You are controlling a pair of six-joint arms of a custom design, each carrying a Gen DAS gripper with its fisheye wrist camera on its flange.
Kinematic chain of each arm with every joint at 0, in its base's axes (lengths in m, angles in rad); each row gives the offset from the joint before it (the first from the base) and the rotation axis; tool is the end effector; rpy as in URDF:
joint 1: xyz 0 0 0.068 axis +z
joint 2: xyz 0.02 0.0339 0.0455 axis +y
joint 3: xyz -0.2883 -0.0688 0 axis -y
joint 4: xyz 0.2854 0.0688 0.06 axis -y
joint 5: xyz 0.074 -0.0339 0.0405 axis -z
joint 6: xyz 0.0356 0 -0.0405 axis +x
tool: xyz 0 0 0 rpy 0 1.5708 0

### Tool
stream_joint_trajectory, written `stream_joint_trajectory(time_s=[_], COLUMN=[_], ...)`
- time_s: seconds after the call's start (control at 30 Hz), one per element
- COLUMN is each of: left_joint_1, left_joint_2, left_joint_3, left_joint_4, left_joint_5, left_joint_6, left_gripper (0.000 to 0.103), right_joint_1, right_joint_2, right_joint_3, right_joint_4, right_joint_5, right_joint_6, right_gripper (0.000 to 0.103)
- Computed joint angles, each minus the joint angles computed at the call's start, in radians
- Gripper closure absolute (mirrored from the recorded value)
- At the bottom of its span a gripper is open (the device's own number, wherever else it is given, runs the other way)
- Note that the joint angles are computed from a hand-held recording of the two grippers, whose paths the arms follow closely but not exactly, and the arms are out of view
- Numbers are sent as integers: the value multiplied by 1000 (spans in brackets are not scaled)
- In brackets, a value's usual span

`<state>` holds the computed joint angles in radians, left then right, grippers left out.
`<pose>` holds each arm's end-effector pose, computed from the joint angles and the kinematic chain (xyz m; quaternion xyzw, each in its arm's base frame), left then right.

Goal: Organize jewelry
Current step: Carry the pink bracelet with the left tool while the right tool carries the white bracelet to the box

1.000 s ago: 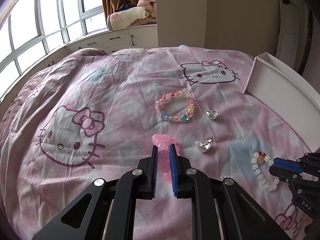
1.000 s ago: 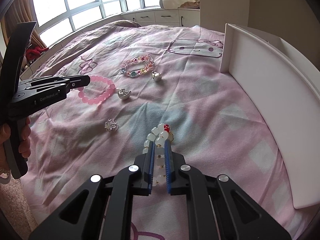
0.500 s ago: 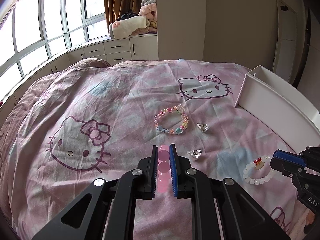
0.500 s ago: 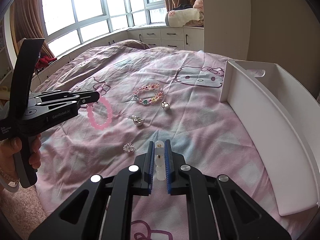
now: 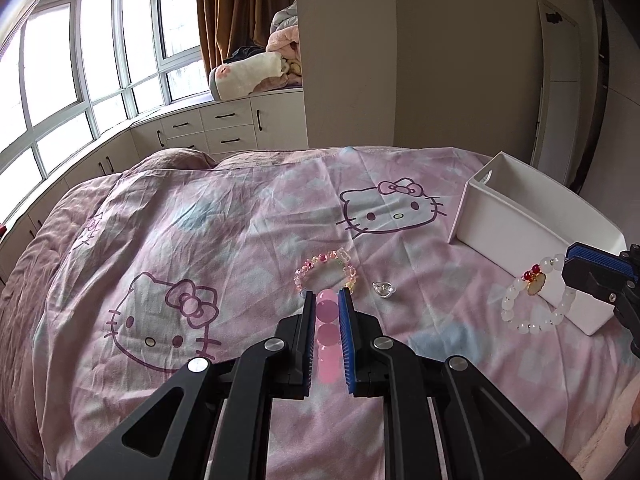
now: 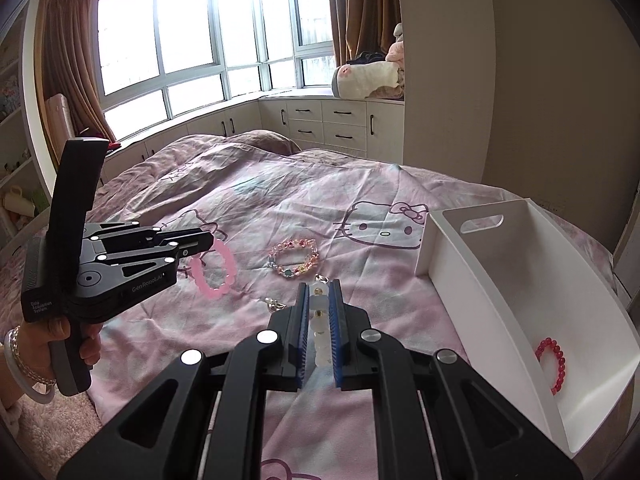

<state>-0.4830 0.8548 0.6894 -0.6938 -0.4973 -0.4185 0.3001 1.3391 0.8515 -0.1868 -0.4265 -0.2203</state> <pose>0.1770 -0.0736 0.2635 -0.0564 0.9108 0.0606 0.4044 0.2986 0.1078 0.2469 -0.3152 0.8276 0.2075 0.4156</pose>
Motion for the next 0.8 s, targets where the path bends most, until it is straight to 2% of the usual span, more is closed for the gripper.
stream_joint_trajectory(time_s=[0.5, 0.8], left_joint_1=[-181, -254], left_joint_2=[257, 484], left_joint_3=[248, 431], left_joint_4=[28, 79], left_joint_5=[-84, -97], left_joint_6=[-34, -6], left_gripper=[86, 86], right_joint_1=[-230, -402], right_joint_2=[6, 96], right_joint_3=[114, 214], right_joint_4=[-51, -88], right_joint_5=[-144, -222], right_joint_6=[-70, -124], right_gripper=[93, 93])
